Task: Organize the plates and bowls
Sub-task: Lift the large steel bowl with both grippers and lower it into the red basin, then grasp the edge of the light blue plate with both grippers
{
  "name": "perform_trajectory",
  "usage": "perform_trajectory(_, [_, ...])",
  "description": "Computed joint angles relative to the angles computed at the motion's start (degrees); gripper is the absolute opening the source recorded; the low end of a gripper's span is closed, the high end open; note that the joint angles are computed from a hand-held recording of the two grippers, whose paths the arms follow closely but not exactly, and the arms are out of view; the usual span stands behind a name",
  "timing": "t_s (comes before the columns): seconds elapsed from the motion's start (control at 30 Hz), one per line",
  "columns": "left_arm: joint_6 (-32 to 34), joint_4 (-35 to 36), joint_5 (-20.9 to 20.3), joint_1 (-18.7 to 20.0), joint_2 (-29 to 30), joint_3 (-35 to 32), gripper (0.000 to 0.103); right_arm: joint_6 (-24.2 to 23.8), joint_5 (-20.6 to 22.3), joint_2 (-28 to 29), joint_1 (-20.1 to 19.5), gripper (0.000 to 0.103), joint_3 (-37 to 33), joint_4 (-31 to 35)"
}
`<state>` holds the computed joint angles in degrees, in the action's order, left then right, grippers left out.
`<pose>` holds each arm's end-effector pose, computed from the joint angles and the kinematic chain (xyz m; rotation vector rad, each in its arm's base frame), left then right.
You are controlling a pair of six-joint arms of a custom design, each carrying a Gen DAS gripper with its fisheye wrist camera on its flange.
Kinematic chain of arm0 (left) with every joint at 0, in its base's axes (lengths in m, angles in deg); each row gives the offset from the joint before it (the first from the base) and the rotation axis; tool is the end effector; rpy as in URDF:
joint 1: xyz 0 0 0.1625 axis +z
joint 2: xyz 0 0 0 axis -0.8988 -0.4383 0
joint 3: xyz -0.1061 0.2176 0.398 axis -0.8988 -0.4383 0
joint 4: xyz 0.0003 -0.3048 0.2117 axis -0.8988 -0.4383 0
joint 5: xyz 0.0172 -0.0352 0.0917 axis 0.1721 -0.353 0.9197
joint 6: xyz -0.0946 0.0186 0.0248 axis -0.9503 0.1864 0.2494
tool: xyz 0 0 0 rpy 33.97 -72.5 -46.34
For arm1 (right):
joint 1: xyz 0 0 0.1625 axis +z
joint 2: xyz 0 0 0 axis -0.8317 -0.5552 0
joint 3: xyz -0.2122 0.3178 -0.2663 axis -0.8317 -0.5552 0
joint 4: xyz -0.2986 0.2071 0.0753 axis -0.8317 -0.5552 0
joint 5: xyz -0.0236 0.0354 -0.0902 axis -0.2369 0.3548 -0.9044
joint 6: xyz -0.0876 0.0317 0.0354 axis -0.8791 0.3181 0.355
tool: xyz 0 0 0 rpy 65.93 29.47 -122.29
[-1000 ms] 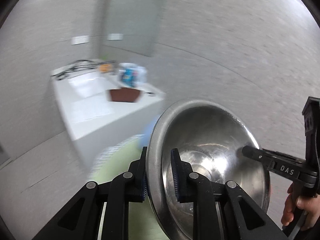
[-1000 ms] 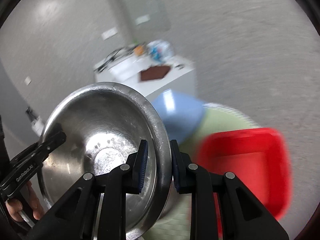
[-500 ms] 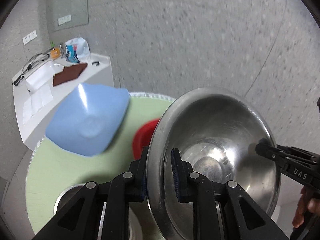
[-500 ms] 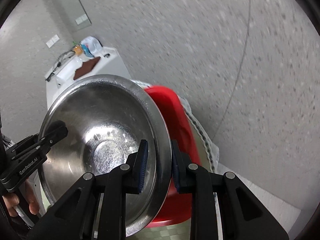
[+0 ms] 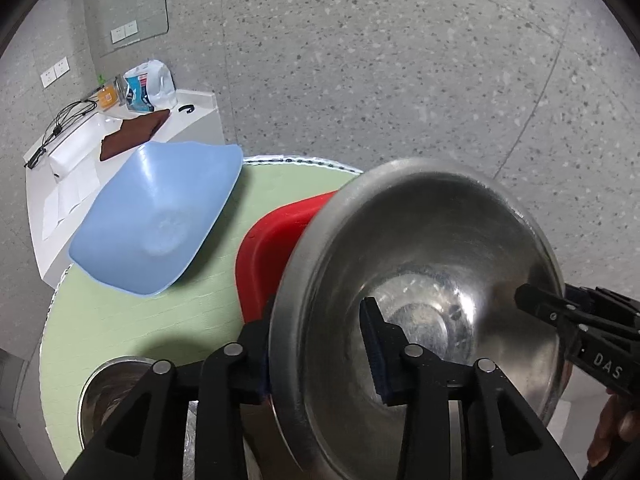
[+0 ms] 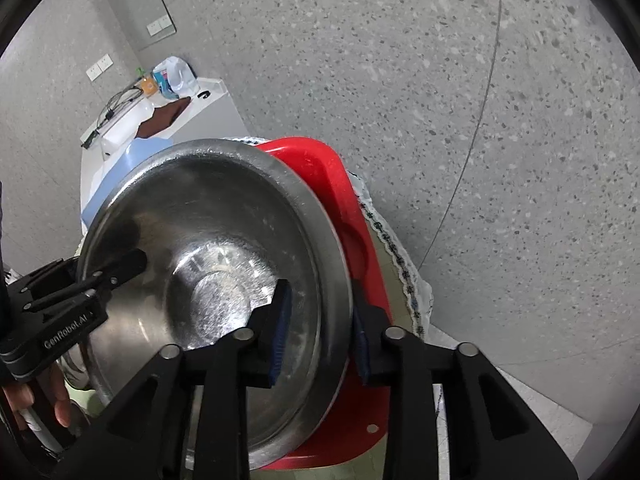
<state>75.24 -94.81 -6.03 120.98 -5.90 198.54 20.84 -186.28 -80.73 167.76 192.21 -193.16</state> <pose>-0.1218 -0.5600 0.2746 0.4257 2.3863 -0.6409 0.2068 -0.3359 0.1106 0.2487 -2.4592 0.5545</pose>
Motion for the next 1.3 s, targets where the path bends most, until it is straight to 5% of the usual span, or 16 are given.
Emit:
perform_trajectory(0.23, [-2.22, 0.62, 0.15, -2.34, -2.79, 3.27, 0.068, -0.18, 1.15, -0.17, 1.14, 0.058, -0.14, -0.46])
perform_trajectory(0.33, [-2.08, -0.15, -0.33, -2.88, -3.70, 4.47, 0.070, -0.52, 0.61, -0.16, 2.10, 0.067, -0.20, -1.07])
perform_trajectory(0.53, [-5.08, 3.48, -0.03, -5.91, -10.18, 7.83, 0.072, 0.31, -0.70, -0.57, 3.94, 0.067, 0.99, -3.55])
perform_trajectory(0.67, [-5.57, 5.01, 4.08, -8.71, -17.08, 10.81, 0.086, 1.99, -3.84, -2.49, 8.80, 0.069, 2.16, -4.36])
perform_trajectory(0.93, [-3.91, 11.13, 8.07, -9.07, -30.79, 12.50, 0.095, 12.27, -6.86, -4.05, 20.24, 0.077, 1.23, 1.69])
perform_trajectory(1.07, [3.52, 8.38, 3.69, -3.47, -33.13, 10.81, 0.095, 18.82, -9.03, -0.68, 25.24, 0.080, -2.78, 7.10])
perform_trajectory(1.3, [21.85, 7.12, -10.60, 15.08, -26.44, -3.04, 0.095, 26.68, -9.42, 11.59, 27.59, 0.080, -16.84, 12.58])
